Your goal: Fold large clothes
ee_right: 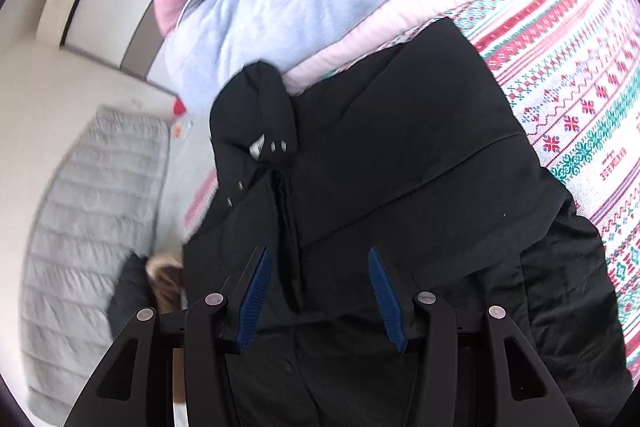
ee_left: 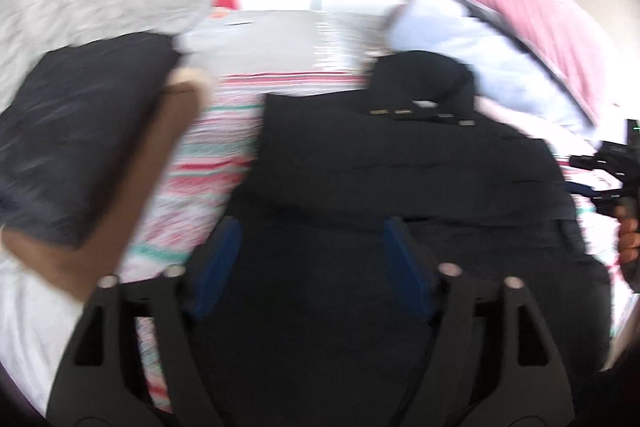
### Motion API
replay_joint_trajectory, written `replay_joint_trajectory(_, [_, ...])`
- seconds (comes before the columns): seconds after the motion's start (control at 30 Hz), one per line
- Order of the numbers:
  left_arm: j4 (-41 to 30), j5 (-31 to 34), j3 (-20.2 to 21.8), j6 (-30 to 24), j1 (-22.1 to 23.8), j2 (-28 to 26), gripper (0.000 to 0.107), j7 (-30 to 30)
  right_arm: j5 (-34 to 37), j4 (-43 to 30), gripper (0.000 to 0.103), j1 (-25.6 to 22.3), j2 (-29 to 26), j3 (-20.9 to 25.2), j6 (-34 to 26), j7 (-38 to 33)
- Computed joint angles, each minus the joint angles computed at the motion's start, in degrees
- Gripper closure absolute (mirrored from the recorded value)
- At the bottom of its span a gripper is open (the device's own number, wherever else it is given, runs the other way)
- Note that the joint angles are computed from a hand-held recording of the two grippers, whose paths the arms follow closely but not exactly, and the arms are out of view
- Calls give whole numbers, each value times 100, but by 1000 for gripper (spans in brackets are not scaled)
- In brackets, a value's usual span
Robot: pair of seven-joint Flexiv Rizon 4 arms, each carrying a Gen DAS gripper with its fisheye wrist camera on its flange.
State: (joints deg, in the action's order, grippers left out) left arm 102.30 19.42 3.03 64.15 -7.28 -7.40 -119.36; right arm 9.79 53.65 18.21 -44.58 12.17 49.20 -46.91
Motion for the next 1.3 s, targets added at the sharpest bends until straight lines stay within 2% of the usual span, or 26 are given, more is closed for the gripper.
replay_joint_trajectory(0.1, [720,105,223,639,160,326,23,-409,-266,150,52,107,123,-51,-199,-311])
replay_joint_trajectory(0.17, [1052,93,285,707,285,459,23,-750,-370,375,46,132,293,-11,-212,-675])
replay_joint_trajectory(0.23, [1437,-646,209,785,454,548,23,-231,-436,682,40,134,524,24,-115,-1061])
replay_joint_trajectory(0.27, [1768,-1408,153,926,518,633,23,372,-590,927,35,189,708,-36,-51,-1250])
replay_joint_trajectory(0.33, [2147,-2358,74,905,535,795,23,1203,-1029,1573,28,351,1135,-253,233,-1461])
replay_joint_trajectory(0.4, [2304,-2810,47,649,541,915,23,1647,-1390,2329,18,416,1577,-391,607,-1531])
replay_joint_trajectory(0.47, [2456,-2941,46,494,558,1043,23,1804,-1402,2970,15,273,1942,-292,857,-1672])
replay_joint_trajectory(0.63, [2977,-3142,132,376,574,1556,23,2301,-734,4683,15,-224,2959,-34,1294,-1612])
replay_joint_trajectory(0.7, [3186,-3283,188,455,538,1747,23,2539,-226,5258,15,-435,3322,29,1473,-1474])
replay_joint_trajectory(0.77, [3359,-3245,179,525,564,1918,23,2573,814,5654,16,-721,3609,178,1711,-1555])
replay_joint_trajectory(0.8, [3421,-3266,174,551,563,1961,23,2581,1475,5797,20,-860,3749,262,1760,-1736])
replay_joint_trajectory(0.87, [3592,-3592,250,520,413,2060,25,2825,2291,6009,32,-935,4001,284,1774,-2064])
replay_joint_trajectory(0.9, [3693,-3807,288,531,308,2114,28,2977,2815,6153,35,-951,4182,308,1821,-2359])
replay_joint_trajectory(0.97, [3915,-4117,319,599,149,2243,30,3175,3235,6407,37,-848,4467,272,1867,-2614])
replay_joint_trajectory(1.1, [4362,-4512,365,741,-68,2547,32,3361,3216,6922,39,-516,4909,203,1785,-2444])
replay_joint_trajectory(1.17, [4567,-4825,424,880,-240,2670,32,3409,3395,6998,39,-320,5071,97,1578,-2751])
replay_joint_trajectory(1.3, [4776,-5239,442,984,-462,2758,32,3435,2685,7264,39,-35,5209,107,1516,-2433])
